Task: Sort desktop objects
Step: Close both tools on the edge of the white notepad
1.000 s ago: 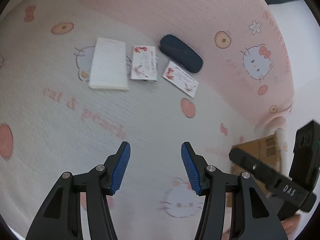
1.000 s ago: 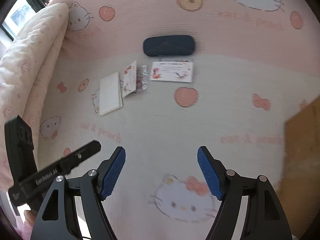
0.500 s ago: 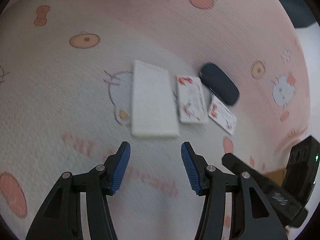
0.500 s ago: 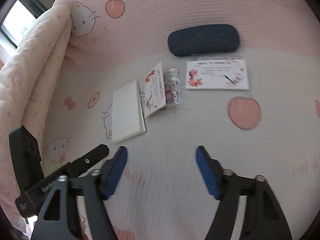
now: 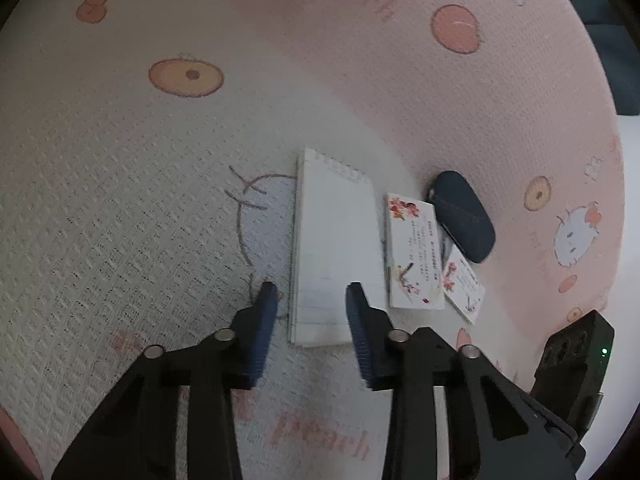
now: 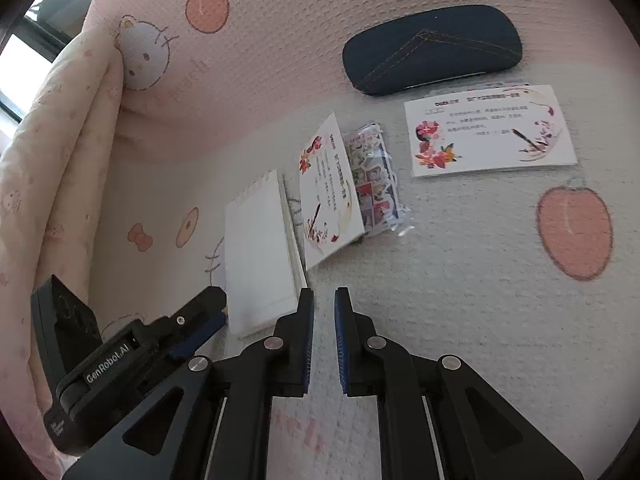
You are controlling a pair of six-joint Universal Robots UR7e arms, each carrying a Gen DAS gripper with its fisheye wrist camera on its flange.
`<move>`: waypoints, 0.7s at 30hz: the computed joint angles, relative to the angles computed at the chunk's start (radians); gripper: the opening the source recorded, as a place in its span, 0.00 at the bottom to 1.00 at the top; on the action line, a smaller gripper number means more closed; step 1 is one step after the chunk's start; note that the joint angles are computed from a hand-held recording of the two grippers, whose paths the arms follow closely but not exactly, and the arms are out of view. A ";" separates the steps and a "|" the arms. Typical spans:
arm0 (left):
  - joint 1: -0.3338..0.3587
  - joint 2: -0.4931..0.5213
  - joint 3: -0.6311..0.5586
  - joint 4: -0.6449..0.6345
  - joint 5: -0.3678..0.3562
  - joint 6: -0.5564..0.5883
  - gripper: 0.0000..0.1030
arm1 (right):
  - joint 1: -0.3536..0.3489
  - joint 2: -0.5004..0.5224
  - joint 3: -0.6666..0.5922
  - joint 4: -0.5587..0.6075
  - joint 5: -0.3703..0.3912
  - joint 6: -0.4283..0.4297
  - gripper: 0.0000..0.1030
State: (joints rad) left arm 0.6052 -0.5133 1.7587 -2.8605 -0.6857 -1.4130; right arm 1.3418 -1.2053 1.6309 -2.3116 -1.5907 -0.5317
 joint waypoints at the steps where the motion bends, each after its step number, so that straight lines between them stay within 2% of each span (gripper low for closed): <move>1: 0.002 0.002 0.002 -0.012 0.001 -0.004 0.29 | 0.001 0.007 -0.004 0.001 0.008 0.008 0.07; 5: 0.006 0.012 0.014 -0.069 -0.004 -0.021 0.19 | 0.007 0.033 -0.022 0.016 0.030 0.048 0.08; 8: 0.003 0.014 0.017 -0.071 -0.013 -0.033 0.17 | 0.009 0.050 -0.027 0.037 0.029 0.074 0.08; 13: -0.015 0.011 -0.003 0.029 -0.023 -0.054 0.17 | 0.007 0.028 0.017 -0.006 0.022 0.041 0.09; 21: -0.066 0.024 0.018 0.019 -0.110 -0.102 0.17 | -0.004 -0.065 0.071 0.054 -0.064 -0.006 0.09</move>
State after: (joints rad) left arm 0.5396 -0.4892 1.7766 -2.8415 -0.7956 -1.5149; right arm 1.3383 -1.2701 1.7018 -2.2577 -1.6543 -0.5376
